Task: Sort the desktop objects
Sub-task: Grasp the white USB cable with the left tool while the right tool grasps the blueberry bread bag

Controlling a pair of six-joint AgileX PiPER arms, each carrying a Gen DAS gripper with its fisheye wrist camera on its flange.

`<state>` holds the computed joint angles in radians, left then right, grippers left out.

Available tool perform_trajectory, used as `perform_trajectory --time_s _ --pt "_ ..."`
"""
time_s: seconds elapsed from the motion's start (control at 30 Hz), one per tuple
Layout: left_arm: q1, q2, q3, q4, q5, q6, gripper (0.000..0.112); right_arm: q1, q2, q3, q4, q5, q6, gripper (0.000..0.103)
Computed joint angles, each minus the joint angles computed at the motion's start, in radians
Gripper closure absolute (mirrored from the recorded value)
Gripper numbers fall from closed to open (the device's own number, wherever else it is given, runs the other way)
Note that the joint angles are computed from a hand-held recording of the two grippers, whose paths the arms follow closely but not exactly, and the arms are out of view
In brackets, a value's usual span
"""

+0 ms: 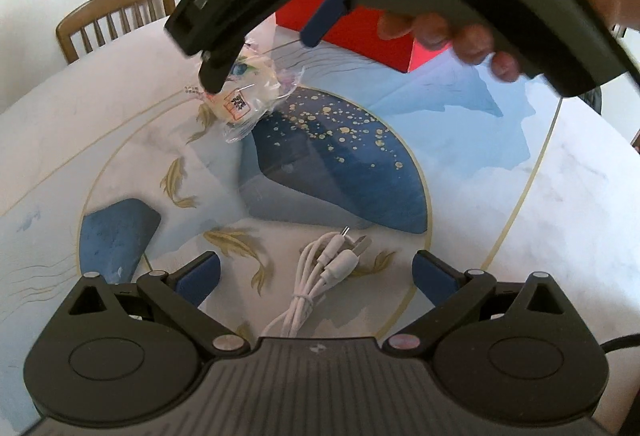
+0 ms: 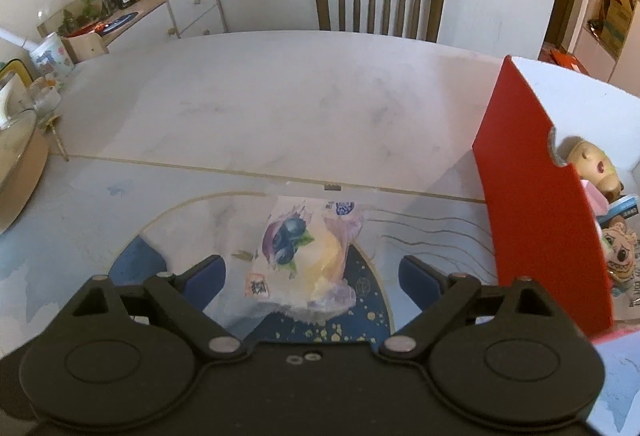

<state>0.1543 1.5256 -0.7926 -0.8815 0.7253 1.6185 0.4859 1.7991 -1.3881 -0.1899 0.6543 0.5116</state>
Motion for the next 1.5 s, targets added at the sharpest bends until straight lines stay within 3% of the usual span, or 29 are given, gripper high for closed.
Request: perform_trajectory --time_s 0.3,0.4,0.57,0.73,1.03,1.5 --pt "0.025 0.011 0.003 -0.033 0.013 0.051 0.013 -0.007 0.081 -0.056 0.033 0.021 -0.017 0.010" --pt "0.045 0.009 0.003 -0.049 0.026 0.078 0.026 -0.011 0.098 -0.074 0.042 0.033 -0.027 0.011" --pt "0.071 0.008 -0.014 -0.047 0.079 0.120 0.065 -0.020 0.109 -0.085 0.057 0.038 -0.040 0.015" --pt "0.069 0.004 -0.019 -0.035 0.107 0.127 0.080 -0.022 0.116 -0.090 0.075 0.036 -0.052 0.023" --pt "0.076 0.042 -0.074 0.001 0.152 0.029 0.085 -0.017 0.096 -0.074 0.083 0.027 -0.072 0.048" --pt "0.089 0.072 -0.129 0.010 0.179 -0.168 0.087 -0.043 -0.116 0.155 0.100 0.005 -0.088 0.051"
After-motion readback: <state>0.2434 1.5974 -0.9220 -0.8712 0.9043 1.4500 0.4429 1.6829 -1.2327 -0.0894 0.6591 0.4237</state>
